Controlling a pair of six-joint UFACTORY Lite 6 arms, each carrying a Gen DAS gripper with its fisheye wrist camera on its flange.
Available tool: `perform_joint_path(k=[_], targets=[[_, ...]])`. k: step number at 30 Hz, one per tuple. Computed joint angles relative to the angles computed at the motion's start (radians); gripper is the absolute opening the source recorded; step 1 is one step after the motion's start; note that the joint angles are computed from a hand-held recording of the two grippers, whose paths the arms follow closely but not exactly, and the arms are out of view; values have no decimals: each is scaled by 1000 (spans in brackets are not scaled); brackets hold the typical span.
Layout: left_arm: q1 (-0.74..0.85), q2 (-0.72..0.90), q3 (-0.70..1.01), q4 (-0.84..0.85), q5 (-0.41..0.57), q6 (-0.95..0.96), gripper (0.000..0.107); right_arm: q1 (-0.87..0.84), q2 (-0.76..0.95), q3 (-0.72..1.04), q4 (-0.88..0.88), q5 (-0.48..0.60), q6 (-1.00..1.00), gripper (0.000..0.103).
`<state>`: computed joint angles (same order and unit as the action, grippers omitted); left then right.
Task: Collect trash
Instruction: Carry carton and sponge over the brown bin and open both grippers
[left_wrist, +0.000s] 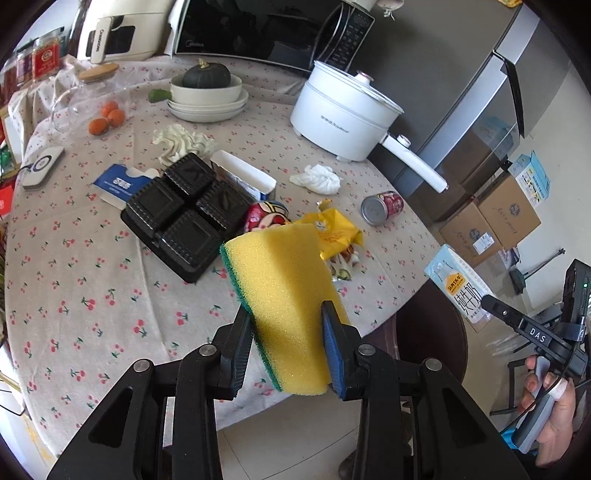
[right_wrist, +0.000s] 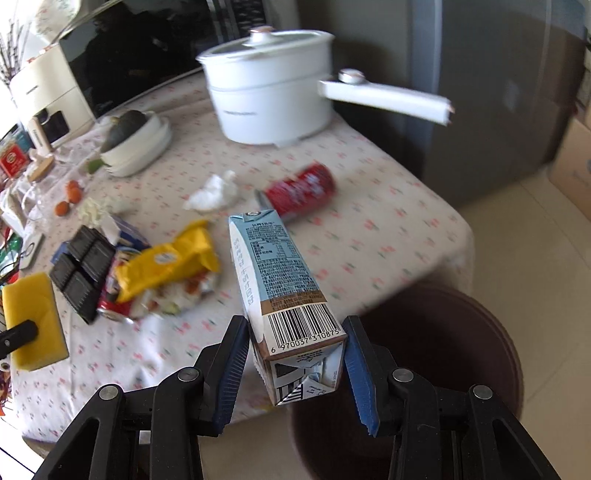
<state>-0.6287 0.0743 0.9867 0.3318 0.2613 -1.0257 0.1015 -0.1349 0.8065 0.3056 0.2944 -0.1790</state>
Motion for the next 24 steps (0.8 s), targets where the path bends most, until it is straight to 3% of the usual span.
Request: perform_joint_path(k=[3,7,12,24], targets=[[-60,79,70,38,4,-59,38,-101,-26,-59,138,28,-180,46],[-132,195,183,98,29,-123,38,-196,-42,-110,172,42,-310,46],[-177,350,338,13,49,-52,38,-343,1,-134,283,87,-527,46],[-267,688,739,-147,143,123,38,-531,159,-113,294,72,-693,46]])
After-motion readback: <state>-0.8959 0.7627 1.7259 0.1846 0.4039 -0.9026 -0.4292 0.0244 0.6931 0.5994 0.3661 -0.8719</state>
